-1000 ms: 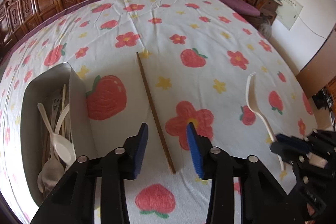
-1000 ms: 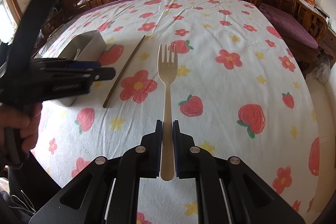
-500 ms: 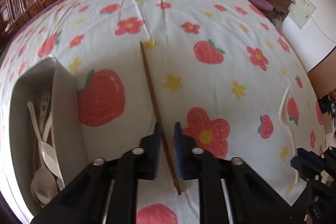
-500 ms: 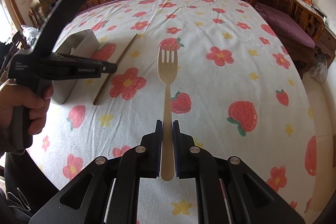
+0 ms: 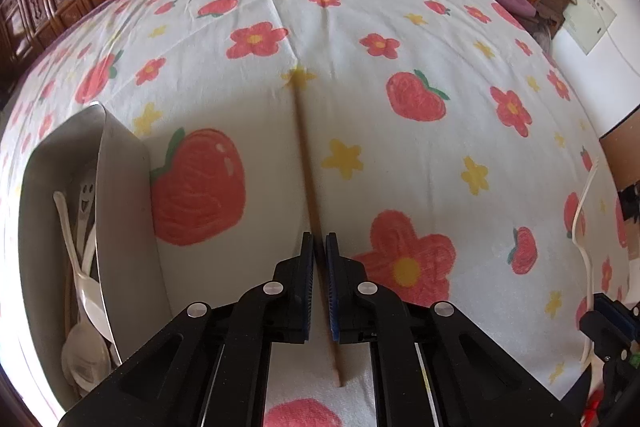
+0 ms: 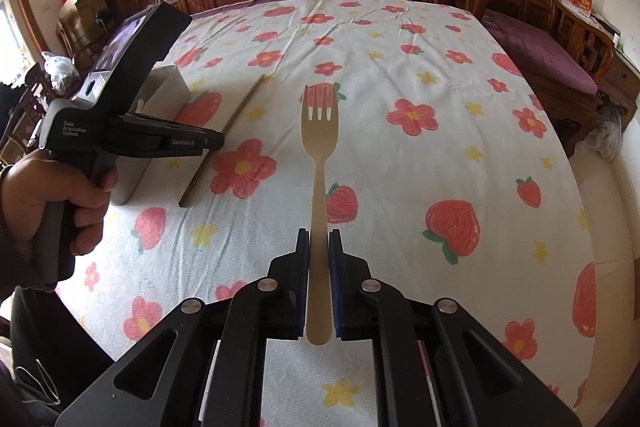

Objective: Organize utensils
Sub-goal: 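Grasp the wooden chopstick with the left gripper while the right gripper holds the fork, then carry the wooden chopstick into the grey tray and open the left gripper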

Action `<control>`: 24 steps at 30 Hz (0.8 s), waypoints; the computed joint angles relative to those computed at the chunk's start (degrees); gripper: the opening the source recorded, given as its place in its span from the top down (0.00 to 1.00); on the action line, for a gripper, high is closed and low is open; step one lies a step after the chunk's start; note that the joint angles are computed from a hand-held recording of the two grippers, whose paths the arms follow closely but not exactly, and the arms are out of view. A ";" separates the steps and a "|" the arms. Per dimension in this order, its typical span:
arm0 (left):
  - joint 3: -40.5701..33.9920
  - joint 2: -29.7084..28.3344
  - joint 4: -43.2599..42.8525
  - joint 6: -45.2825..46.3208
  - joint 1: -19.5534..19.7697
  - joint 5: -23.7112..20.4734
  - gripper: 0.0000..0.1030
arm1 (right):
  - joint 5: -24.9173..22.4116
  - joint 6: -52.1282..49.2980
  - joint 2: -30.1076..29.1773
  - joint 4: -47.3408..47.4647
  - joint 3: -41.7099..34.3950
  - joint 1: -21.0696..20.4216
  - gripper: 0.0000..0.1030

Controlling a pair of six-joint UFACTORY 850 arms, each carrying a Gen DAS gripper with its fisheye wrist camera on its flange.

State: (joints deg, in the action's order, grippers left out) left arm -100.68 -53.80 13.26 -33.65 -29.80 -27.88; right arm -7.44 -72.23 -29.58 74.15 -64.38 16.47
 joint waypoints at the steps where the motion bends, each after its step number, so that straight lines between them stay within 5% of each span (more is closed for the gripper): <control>1: 0.83 0.48 -0.31 0.03 0.06 0.48 0.96 | -0.09 -0.91 0.08 0.91 0.04 0.00 0.89; 24: 19.34 15.43 12.68 -9.56 -2.07 10.08 0.96 | -0.94 -7.56 1.23 7.21 0.72 0.75 0.89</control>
